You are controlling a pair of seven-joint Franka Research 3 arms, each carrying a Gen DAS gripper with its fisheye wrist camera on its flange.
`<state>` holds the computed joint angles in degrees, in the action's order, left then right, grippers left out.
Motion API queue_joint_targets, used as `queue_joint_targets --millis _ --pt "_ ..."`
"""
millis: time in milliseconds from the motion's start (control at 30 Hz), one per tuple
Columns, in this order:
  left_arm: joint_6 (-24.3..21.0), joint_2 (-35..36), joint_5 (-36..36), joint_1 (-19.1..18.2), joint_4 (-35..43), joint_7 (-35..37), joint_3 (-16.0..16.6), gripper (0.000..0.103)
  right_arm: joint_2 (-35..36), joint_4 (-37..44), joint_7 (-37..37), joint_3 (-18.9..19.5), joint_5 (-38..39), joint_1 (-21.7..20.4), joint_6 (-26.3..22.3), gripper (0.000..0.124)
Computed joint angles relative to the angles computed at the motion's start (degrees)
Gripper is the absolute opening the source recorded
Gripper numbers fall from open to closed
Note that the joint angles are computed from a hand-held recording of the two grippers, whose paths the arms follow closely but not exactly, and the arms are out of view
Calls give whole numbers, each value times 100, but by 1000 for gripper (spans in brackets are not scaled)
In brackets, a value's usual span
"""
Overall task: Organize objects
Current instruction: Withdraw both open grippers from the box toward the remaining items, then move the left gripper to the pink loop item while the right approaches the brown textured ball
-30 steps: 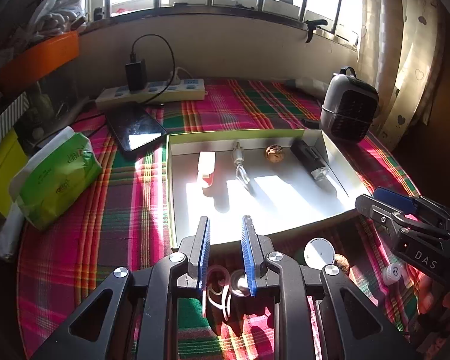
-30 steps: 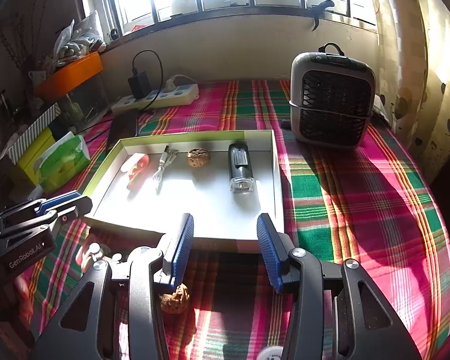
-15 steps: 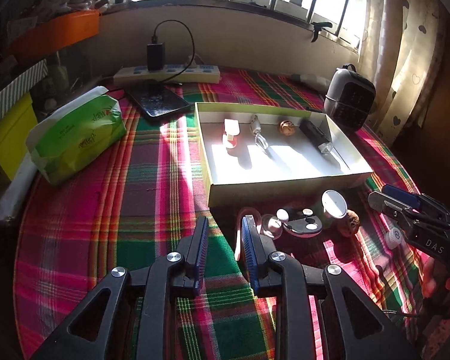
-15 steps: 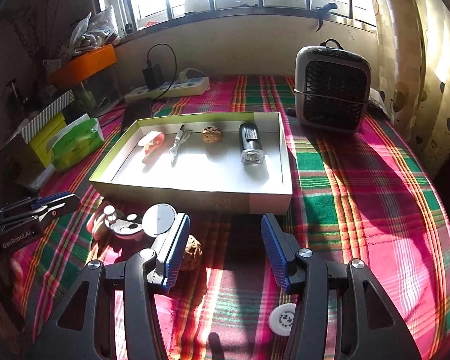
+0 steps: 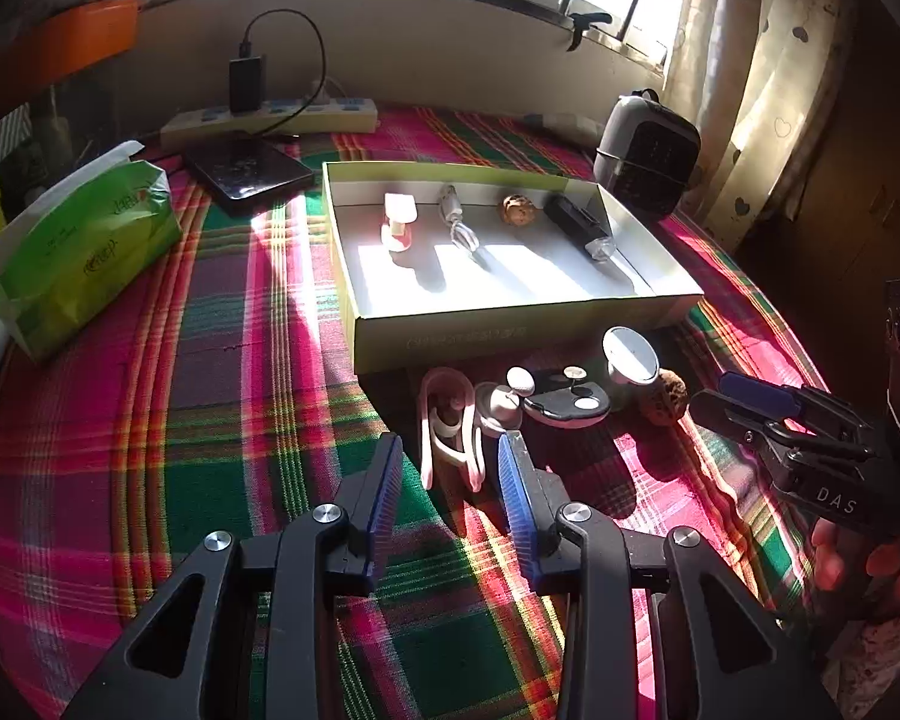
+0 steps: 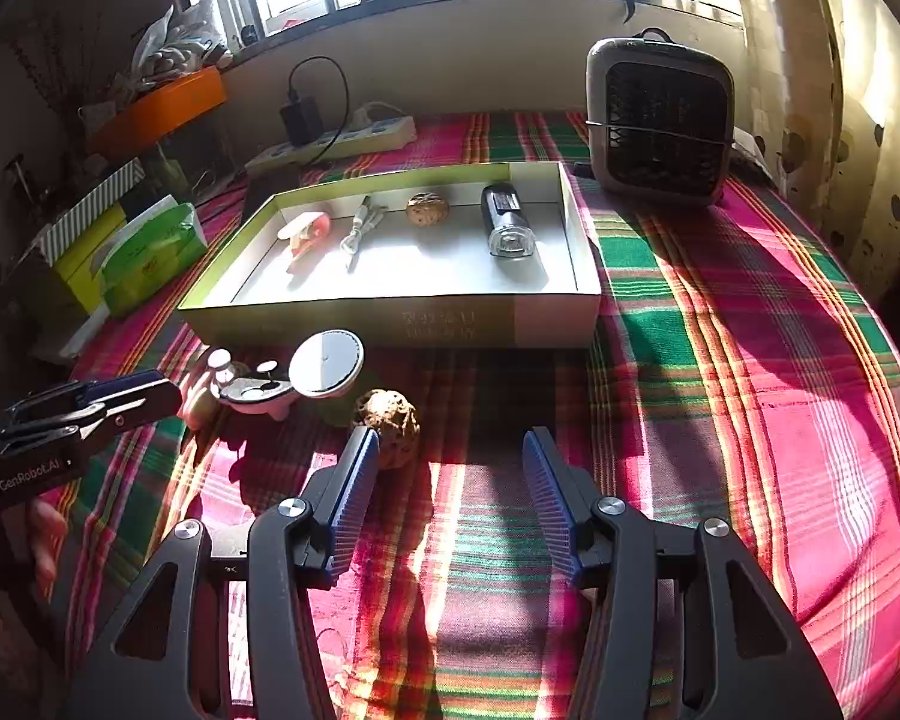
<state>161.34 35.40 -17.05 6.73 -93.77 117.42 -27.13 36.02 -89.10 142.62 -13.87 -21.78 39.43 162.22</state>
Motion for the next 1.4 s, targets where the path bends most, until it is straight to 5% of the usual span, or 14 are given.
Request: queue_joint_targets --millis 267,567,1000,1400 --pt "-287 166 461 -359 350 -312 432 31 110 212 248 -28 -62 70 -306 54" --pt "-282 223 645 -382 431 -359 460 31 187 404 143 162 -113 -45 -513 58" --pt "59 273 1483 -851 507 -1319 983 31 454 756 -826 482 383 -359 -361 58" --pt "66 286 1748 -899 535 -2011 1043 31 657 1053 -1745 556 750 -481 -507 58"
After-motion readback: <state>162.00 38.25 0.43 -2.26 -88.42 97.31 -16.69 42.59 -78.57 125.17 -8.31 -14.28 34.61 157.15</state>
